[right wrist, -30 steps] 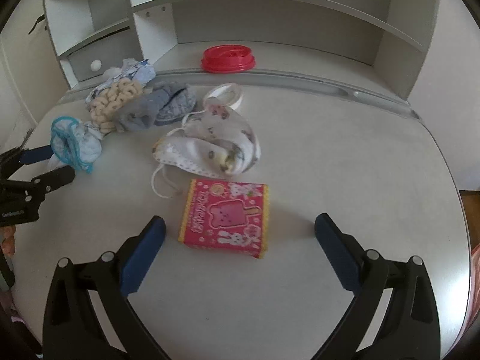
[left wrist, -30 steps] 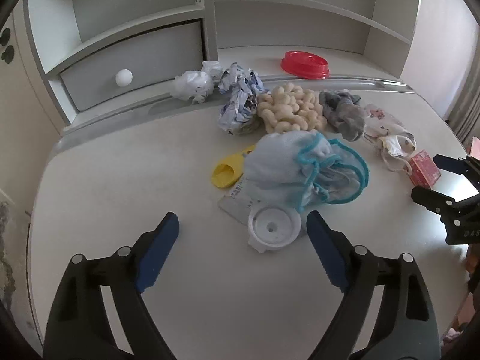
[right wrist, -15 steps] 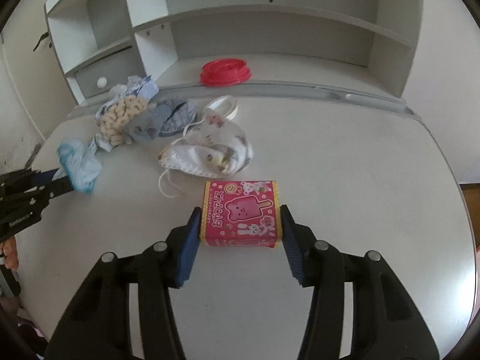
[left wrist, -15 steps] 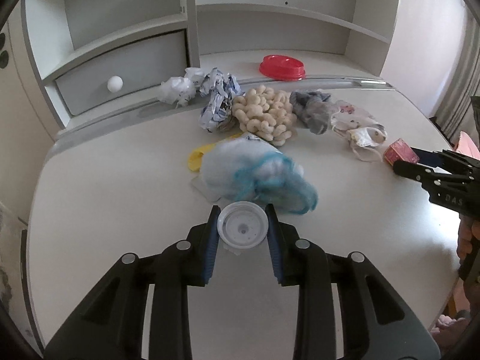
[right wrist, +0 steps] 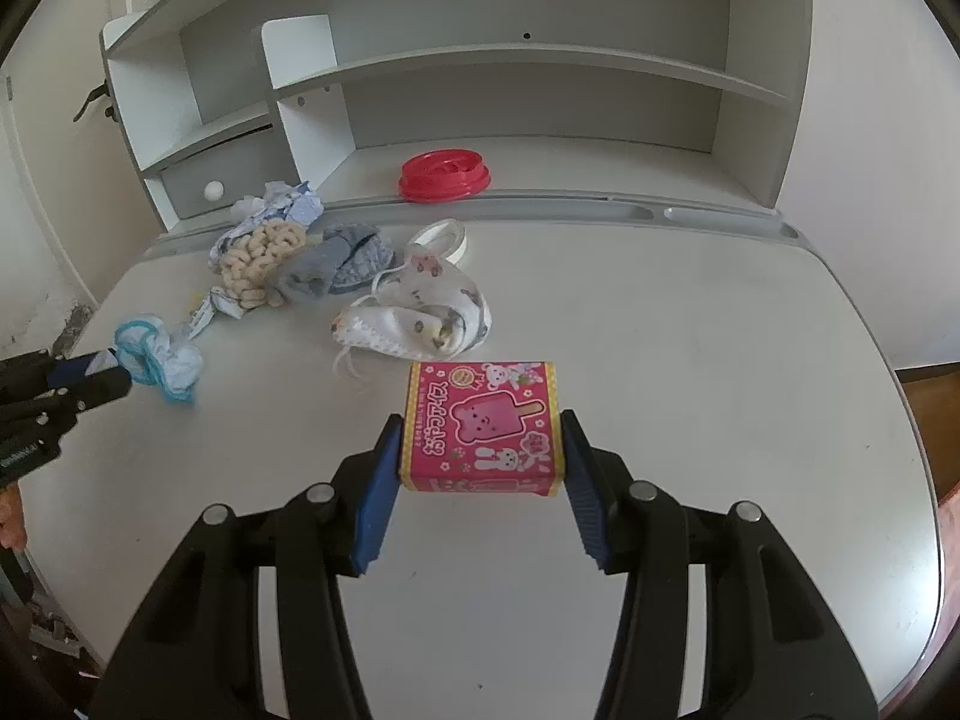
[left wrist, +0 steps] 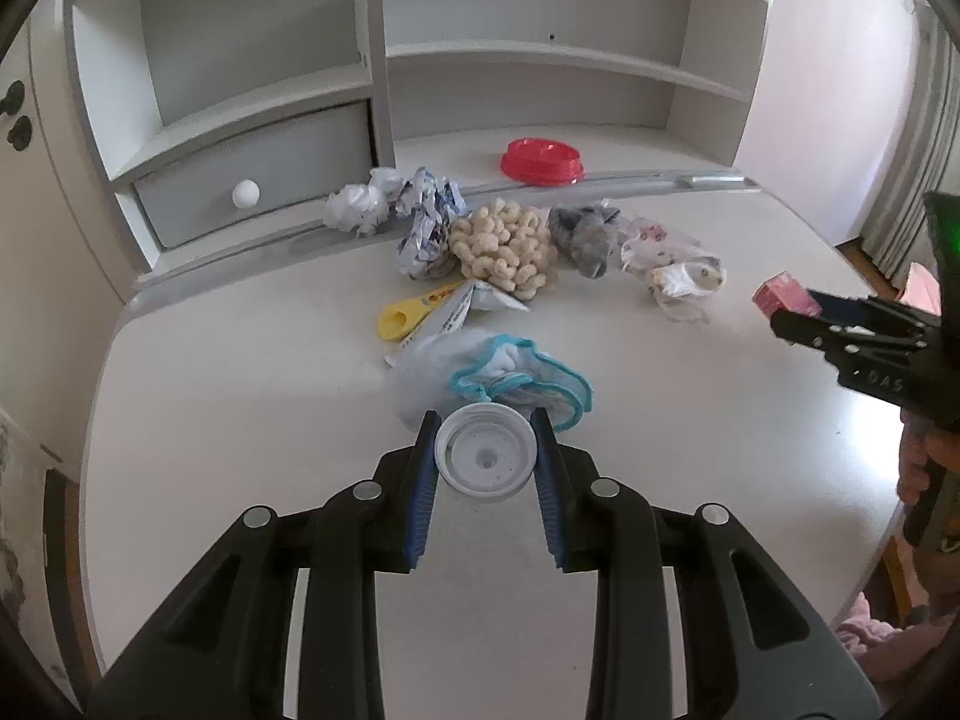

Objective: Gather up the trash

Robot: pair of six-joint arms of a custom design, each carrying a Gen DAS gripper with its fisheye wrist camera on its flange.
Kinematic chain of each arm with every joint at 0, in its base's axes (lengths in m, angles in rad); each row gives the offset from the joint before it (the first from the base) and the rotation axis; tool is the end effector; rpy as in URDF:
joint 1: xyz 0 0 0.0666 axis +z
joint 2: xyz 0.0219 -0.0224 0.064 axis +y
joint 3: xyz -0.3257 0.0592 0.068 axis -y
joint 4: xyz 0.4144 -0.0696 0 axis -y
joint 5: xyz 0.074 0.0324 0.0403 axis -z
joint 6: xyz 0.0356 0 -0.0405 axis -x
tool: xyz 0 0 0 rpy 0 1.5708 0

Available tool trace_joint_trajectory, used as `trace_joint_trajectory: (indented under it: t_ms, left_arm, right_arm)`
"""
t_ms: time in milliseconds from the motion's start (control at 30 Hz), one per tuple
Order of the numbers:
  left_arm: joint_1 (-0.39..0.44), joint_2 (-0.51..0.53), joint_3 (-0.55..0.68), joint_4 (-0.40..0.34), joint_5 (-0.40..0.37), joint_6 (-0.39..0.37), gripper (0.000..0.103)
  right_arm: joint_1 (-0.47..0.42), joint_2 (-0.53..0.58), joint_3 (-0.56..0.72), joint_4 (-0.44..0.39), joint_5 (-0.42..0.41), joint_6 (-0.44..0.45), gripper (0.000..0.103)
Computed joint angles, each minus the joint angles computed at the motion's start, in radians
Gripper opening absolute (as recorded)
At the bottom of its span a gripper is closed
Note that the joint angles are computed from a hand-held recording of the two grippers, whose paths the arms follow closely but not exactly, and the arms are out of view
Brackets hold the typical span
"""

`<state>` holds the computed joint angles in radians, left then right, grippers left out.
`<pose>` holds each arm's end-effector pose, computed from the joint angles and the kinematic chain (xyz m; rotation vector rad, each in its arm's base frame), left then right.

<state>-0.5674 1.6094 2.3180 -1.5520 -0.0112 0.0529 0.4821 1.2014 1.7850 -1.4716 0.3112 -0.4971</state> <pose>0.4130 -0.2632 0.6411 0.6138 2.3534 -0.2696 0.3432 0.1668 0.6034 0.1517 2.3980 0.0687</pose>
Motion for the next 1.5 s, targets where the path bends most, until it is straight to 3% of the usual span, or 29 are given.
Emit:
trace_joint_trajectory:
  t_ms: [133, 233, 600, 800, 933, 1200, 1267, 1500]
  left_arm:
    - [0.009, -0.007, 0.019, 0.002, 0.04, 0.014, 0.029]
    - [0.009, -0.004, 0.011, -0.023, 0.027, 0.006, 0.029]
    - [0.009, -0.105, -0.163, -0.027, 0.006, 0.016, 0.03]
    - [-0.001, -0.138, -0.215, -0.022, -0.017, 0.02, 0.048]
    - [0.005, -0.162, -0.245, -0.019, -0.021, 0.025, 0.052]
    - [0.013, -0.173, -0.265, 0.009, 0.015, 0.035, 0.049]
    - [0.015, -0.159, -0.248, 0.003, 0.035, 0.043, 0.03]
    - [0.009, -0.163, -0.214, -0.035, 0.031, 0.024, 0.03]
  right_arm:
    - [0.005, -0.007, -0.007, 0.012, -0.002, 0.001, 0.05]
    - [0.011, -0.011, -0.014, 0.019, -0.007, 0.0, 0.05]
    - [0.014, -0.032, -0.039, 0.023, -0.018, -0.006, 0.05]
    - [0.025, -0.036, -0.044, 0.025, -0.026, -0.007, 0.05]
    - [0.035, -0.042, -0.048, 0.022, -0.017, -0.01, 0.05]
    - [0.036, -0.047, -0.053, 0.022, -0.013, -0.018, 0.05]
    - [0.036, -0.047, -0.054, 0.022, -0.011, -0.02, 0.05]
    - [0.038, -0.053, -0.052, 0.02, 0.002, -0.028, 0.05]
